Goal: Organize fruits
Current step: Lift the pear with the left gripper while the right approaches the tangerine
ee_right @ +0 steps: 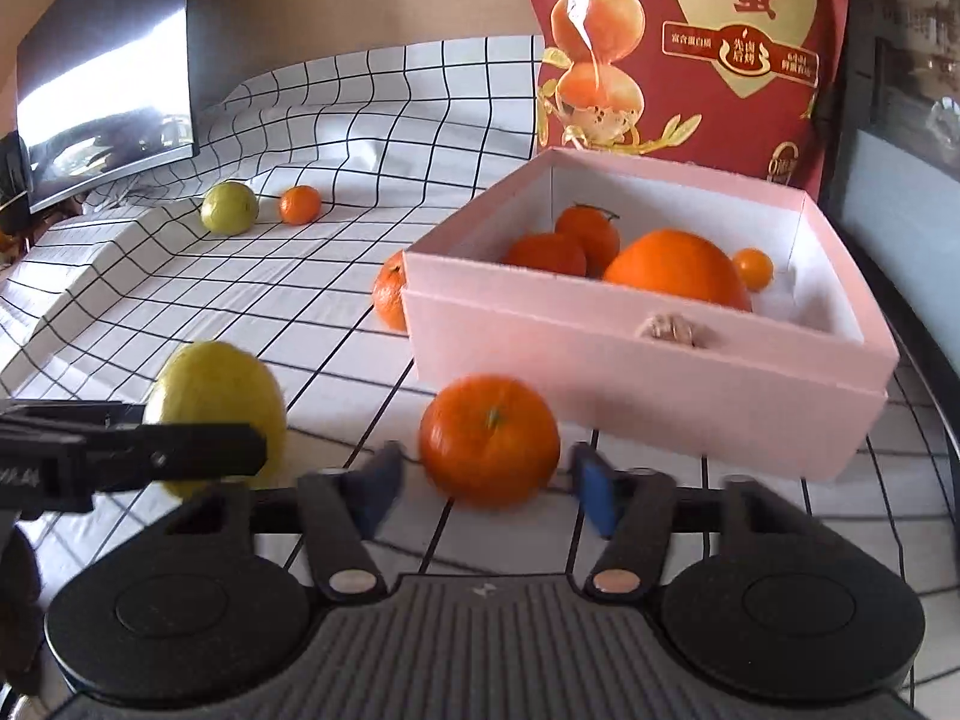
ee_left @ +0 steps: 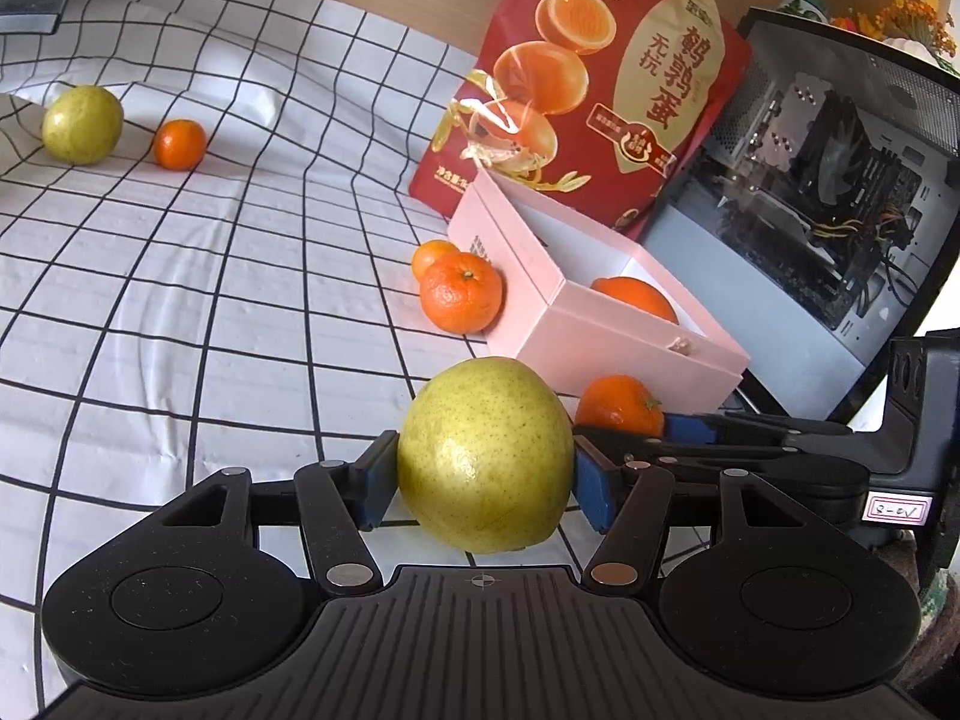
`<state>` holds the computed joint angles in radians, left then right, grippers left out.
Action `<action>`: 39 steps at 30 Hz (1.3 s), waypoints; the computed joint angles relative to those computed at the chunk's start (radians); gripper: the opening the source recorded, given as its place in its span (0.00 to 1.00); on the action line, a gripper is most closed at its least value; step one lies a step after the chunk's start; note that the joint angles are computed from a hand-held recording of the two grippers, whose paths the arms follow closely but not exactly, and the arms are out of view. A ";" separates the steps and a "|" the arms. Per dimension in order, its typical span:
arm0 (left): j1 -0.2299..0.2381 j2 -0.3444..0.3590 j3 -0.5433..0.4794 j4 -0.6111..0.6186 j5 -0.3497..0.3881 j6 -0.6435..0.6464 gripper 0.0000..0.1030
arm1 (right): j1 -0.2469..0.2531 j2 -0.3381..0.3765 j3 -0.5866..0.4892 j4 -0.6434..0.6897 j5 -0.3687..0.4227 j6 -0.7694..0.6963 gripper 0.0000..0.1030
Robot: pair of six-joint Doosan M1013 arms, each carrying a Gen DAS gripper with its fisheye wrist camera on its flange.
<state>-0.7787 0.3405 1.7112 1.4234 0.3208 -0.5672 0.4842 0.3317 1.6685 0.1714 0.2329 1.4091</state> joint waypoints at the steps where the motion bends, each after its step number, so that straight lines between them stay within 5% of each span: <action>1: 0.000 0.000 0.000 0.000 0.000 0.000 0.63 | 0.002 0.001 -0.001 -0.023 -0.001 0.020 0.49; 16: 0.000 -0.001 0.000 -0.004 -0.002 0.003 0.63 | -0.053 -0.085 0.093 0.236 0.050 -0.249 0.47; 21: 0.001 -0.001 0.001 0.000 -0.004 -0.001 0.63 | -0.072 -0.097 0.111 0.357 0.055 -0.352 0.56; 26: 0.001 -0.001 0.000 0.000 -0.004 -0.001 0.63 | -0.062 -0.096 0.106 0.324 0.070 -0.328 0.72; 32: 0.002 -0.001 0.001 0.001 -0.006 -0.001 0.63 | -0.030 -0.088 0.086 0.042 0.092 -0.133 0.82; 39: 0.012 -0.002 0.003 0.011 -0.035 -0.038 0.63 | -0.038 -0.079 0.060 0.096 0.176 -0.207 1.00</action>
<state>-0.7672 0.3386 1.7142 1.4347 0.2861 -0.6053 0.4462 0.2523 1.7289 0.2669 0.4094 1.2021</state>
